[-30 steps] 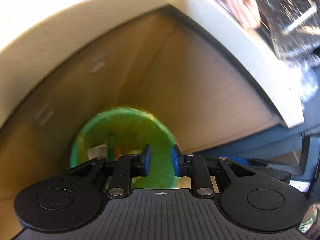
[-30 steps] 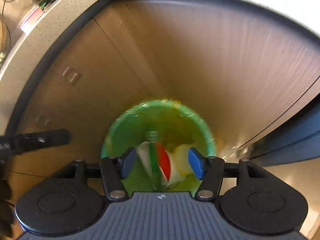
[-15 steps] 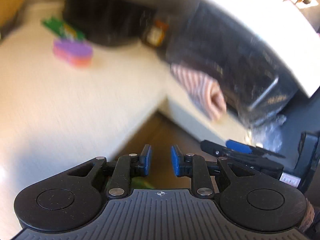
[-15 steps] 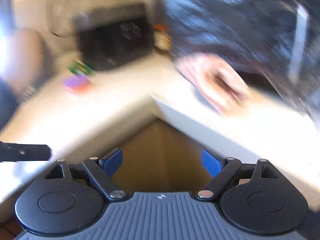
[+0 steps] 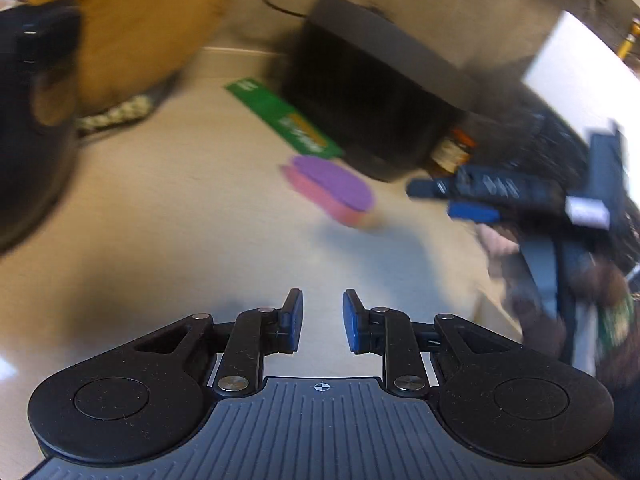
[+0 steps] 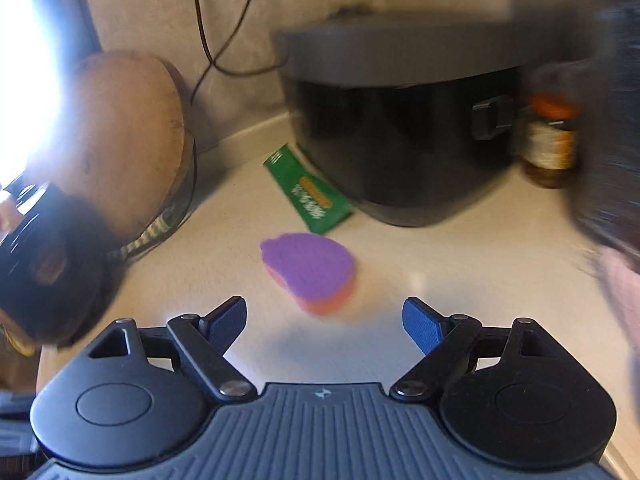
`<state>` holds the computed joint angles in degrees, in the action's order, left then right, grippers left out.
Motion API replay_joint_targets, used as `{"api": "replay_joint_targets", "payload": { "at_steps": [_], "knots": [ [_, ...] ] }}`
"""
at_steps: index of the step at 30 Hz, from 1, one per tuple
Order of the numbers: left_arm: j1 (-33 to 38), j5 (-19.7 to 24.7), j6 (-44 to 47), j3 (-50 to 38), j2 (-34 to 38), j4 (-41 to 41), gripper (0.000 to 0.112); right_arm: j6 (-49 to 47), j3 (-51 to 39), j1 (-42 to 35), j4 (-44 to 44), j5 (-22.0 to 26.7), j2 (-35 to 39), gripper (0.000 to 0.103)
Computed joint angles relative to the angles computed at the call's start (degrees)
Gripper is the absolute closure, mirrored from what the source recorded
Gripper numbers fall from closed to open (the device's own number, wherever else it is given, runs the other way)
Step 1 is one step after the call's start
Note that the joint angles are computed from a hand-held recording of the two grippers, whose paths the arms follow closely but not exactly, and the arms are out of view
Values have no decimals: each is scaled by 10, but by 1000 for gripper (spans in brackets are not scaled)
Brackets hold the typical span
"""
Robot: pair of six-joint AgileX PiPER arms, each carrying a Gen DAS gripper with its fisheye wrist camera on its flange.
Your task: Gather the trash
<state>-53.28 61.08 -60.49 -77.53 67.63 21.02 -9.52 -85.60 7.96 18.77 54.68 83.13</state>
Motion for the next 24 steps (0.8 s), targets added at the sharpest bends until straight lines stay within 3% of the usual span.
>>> {"api": "replay_joint_targets", "payload": {
  "at_steps": [3, 5, 6, 8, 10, 11, 13, 15, 19, 24],
  "knots": [
    [88, -11, 67, 19, -25, -65, 87, 77, -89, 52, -70, -25, 101, 17],
    [134, -23, 96, 29, -28, -97, 87, 117, -114, 77, -121, -49, 140, 24],
    [156, -31, 111, 32, -28, -113, 87, 124, -136, 82, -132, -46, 164, 26],
    [194, -42, 137, 34, -23, -143, 87, 136, -181, 85, -138, -24, 209, 44],
    [215, -50, 147, 34, -15, -157, 87, 128, -206, 76, -98, 18, 230, 52],
    [223, -53, 154, 34, -12, -163, 87, 93, -195, 62, -46, 19, 219, 53],
    [233, -62, 166, 28, 1, -166, 87, 32, -177, 39, 69, 72, 193, 55],
    [233, -66, 172, 14, 23, -163, 87, -20, -113, 17, 142, 73, 140, 55],
    [226, -88, 198, -28, 73, -169, 87, -19, -20, 29, 76, 11, 47, 55],
    [199, -91, 198, -81, 120, -165, 87, 4, -15, 38, -46, -11, 29, 48]
  ]
}}
